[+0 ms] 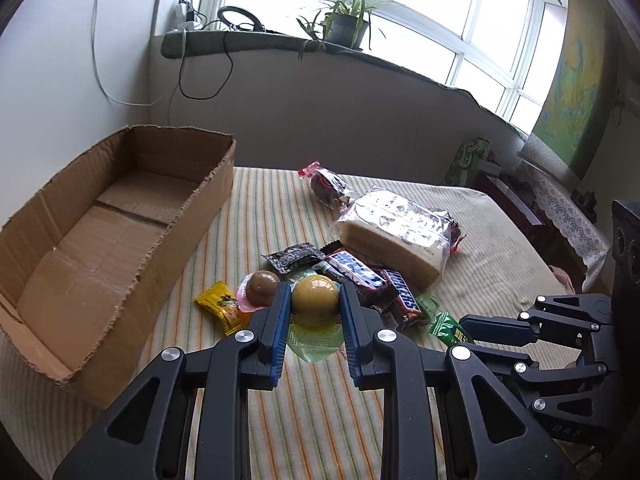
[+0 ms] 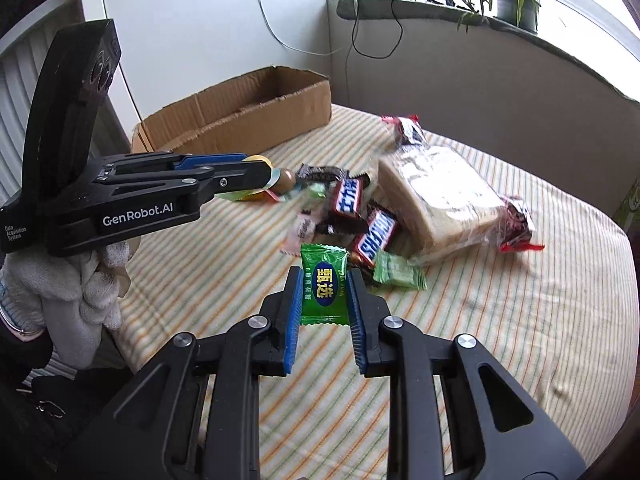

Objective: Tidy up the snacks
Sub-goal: 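Carry both snacks into the cardboard box and open both tools to release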

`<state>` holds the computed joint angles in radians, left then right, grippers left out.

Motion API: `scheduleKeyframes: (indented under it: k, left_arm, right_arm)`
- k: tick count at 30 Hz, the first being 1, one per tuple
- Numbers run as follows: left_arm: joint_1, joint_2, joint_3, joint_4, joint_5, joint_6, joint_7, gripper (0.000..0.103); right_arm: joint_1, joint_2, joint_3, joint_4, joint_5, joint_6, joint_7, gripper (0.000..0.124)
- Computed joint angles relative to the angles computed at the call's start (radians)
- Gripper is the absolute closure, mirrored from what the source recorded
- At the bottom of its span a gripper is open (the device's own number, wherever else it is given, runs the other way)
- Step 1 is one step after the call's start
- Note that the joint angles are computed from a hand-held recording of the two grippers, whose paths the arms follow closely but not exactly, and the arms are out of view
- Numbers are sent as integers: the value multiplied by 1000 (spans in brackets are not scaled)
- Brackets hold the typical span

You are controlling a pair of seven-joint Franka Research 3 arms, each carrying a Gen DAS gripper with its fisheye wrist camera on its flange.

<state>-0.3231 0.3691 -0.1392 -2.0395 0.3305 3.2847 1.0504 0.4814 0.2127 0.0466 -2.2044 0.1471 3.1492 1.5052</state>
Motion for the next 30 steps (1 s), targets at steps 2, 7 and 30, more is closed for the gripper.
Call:
scheduleKeyframes:
  k: [2,7,30]
  left_arm:
    - [9,-15,0,-16,-1,12,-3,80]
    - [-25,-56,58,-60,-20,48,-5,80]
    - [-29,-139,175,-181,-283,111,161,80]
  right_arm:
    - [8,6,-2,18,-5,-2,2,101]
    - [56,26,-36,73,-43,-15,26,101]
    - [121,384,-15,706,-101,-251,6,101]
